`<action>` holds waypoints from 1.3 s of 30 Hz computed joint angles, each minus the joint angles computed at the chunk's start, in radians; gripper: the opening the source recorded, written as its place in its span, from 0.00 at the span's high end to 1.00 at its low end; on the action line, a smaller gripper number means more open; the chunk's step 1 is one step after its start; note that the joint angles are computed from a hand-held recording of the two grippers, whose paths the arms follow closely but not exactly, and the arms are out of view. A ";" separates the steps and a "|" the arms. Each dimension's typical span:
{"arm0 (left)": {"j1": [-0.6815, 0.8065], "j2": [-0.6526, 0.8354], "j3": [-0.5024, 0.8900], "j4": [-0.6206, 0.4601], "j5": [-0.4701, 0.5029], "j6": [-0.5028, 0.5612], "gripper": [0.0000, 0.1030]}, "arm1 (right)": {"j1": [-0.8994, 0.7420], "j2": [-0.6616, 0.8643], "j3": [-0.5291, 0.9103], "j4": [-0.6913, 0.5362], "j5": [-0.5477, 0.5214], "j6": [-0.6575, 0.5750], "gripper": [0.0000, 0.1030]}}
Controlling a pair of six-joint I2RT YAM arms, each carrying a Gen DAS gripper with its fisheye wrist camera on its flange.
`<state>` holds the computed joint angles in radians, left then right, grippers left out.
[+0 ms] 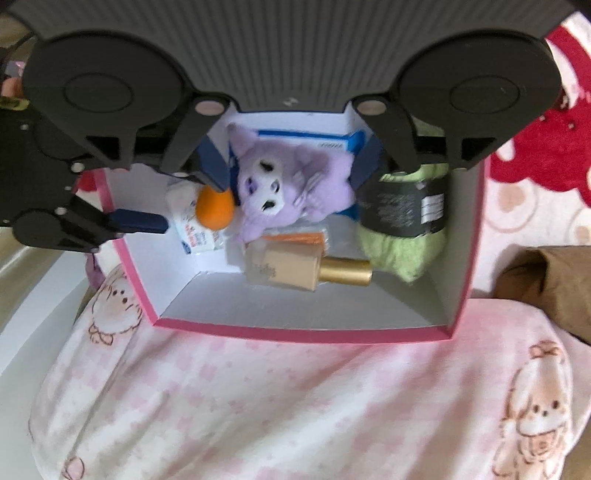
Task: Organize objects
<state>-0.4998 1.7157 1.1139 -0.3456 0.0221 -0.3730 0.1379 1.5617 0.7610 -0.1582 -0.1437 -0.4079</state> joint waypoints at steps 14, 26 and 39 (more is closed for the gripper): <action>-0.077 -0.336 -0.079 -0.282 -0.203 -0.004 0.06 | -0.002 -0.456 -0.104 -0.262 -0.040 0.245 0.20; -0.220 -0.601 -0.105 -0.559 -0.326 -0.124 0.05 | 0.115 -0.799 -0.066 -0.578 0.042 0.406 0.12; -0.377 -0.759 -0.126 -0.746 -0.407 -0.283 0.05 | 0.345 -0.958 -0.002 -0.832 0.223 0.630 0.08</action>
<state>-0.8764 0.9569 0.9879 -1.0917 -0.3851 -0.6562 0.4827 0.6035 0.7589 -0.9902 0.0795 0.2221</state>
